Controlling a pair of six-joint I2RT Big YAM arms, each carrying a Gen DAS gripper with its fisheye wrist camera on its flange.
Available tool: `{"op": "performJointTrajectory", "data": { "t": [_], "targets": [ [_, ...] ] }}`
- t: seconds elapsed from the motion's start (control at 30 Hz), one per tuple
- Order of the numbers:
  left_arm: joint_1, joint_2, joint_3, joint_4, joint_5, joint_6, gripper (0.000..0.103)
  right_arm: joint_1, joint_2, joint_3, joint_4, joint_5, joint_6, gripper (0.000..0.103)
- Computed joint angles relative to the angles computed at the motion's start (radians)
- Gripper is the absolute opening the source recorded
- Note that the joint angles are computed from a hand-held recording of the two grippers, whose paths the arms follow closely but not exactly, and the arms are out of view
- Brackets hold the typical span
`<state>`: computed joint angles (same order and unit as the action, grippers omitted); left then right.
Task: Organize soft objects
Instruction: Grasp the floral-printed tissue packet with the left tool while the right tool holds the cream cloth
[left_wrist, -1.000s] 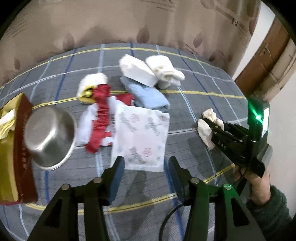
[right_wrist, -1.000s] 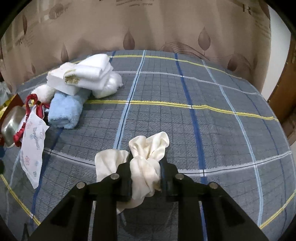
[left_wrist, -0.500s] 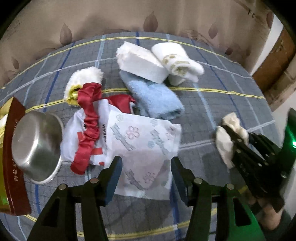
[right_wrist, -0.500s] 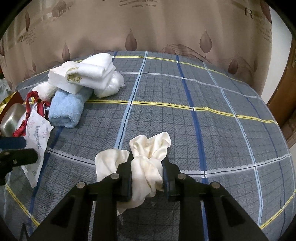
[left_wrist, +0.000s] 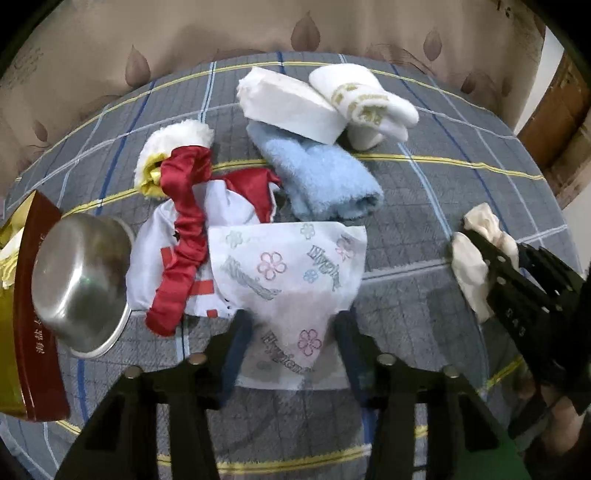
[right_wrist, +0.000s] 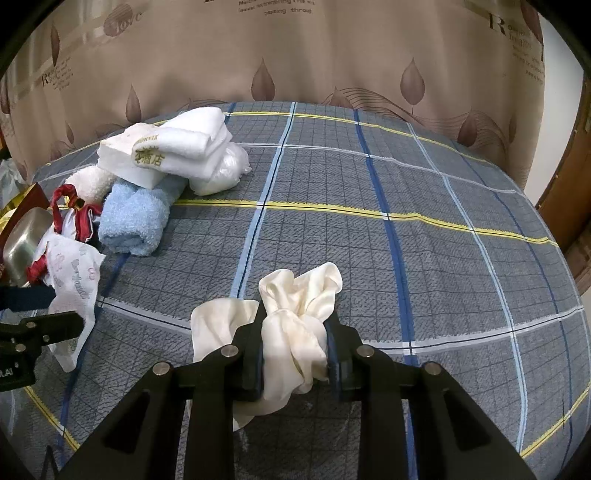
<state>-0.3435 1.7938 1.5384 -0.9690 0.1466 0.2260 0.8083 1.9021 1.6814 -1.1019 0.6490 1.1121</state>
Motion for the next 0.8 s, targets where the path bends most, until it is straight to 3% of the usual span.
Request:
{"op": "performJointTrajectory", "data": {
  "t": [0.2, 0.8],
  "targets": [
    [0.016, -0.006, 0.008, -0.036, 0.04, 0.004, 0.018, 0.0, -0.001, -0.001, 0.001, -0.001, 0.001, 0.026],
    [0.08, -0.089, -0.017, -0.143, 0.106, 0.072, 0.016, 0.0, 0.002, 0.003, -0.006, 0.001, 0.001, 0.026]
  ]
}}
